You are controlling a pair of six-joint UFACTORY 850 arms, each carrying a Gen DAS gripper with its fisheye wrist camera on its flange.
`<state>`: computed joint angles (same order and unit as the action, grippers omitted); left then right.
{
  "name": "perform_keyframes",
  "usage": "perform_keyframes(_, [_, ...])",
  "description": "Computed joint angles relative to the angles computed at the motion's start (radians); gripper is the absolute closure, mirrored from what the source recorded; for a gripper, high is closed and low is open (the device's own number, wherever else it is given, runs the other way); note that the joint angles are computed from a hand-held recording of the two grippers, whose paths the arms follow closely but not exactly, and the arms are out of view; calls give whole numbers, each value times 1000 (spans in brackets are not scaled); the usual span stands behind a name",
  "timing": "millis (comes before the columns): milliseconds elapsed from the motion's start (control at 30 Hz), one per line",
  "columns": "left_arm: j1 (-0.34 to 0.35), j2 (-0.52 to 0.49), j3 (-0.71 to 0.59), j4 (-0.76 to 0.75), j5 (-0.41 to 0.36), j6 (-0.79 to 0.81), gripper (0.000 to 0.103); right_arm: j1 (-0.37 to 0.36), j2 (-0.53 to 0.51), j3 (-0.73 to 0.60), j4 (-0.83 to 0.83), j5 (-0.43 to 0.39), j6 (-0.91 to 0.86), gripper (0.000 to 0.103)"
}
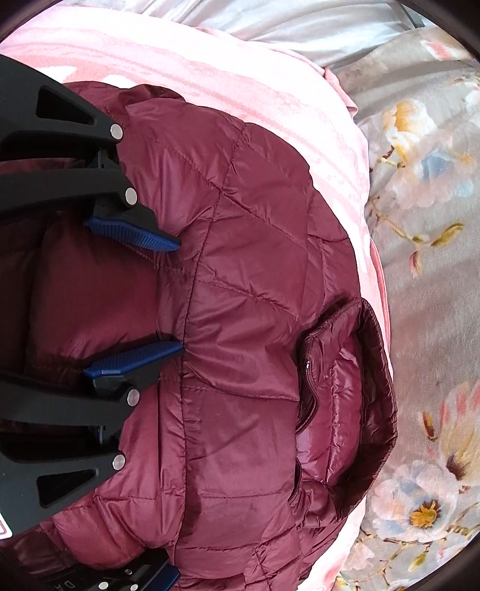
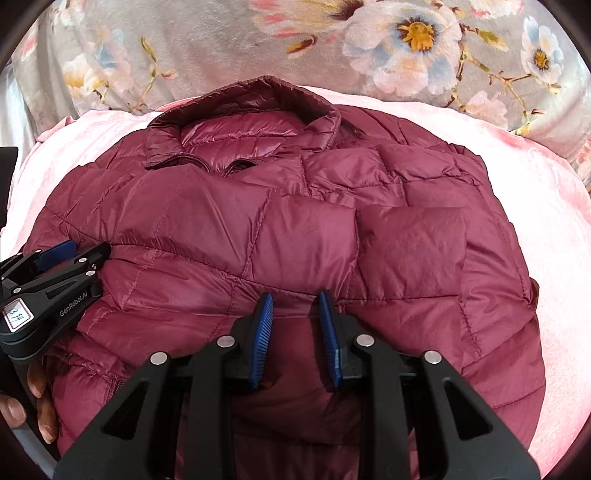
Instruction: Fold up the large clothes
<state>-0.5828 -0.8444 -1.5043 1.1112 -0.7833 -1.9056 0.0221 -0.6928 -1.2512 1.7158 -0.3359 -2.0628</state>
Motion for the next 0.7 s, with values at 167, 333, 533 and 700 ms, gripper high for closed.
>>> perform_keyframes(167, [4, 8, 13, 8, 13, -25, 47, -19, -11, -17, -99, -60, 98, 69])
perform_keyframes(333, [54, 128, 155, 152, 275, -182, 47, -58, -37, -108, -483, -234, 487, 54])
perform_keyframes(533, [152, 176, 122, 198, 445, -232, 47, -63, -138, -347, -560, -334, 696, 53])
perform_keyframes(700, [221, 60, -50, -196, 525, 146, 47, -58, -332, -648, -637, -408, 1003, 52])
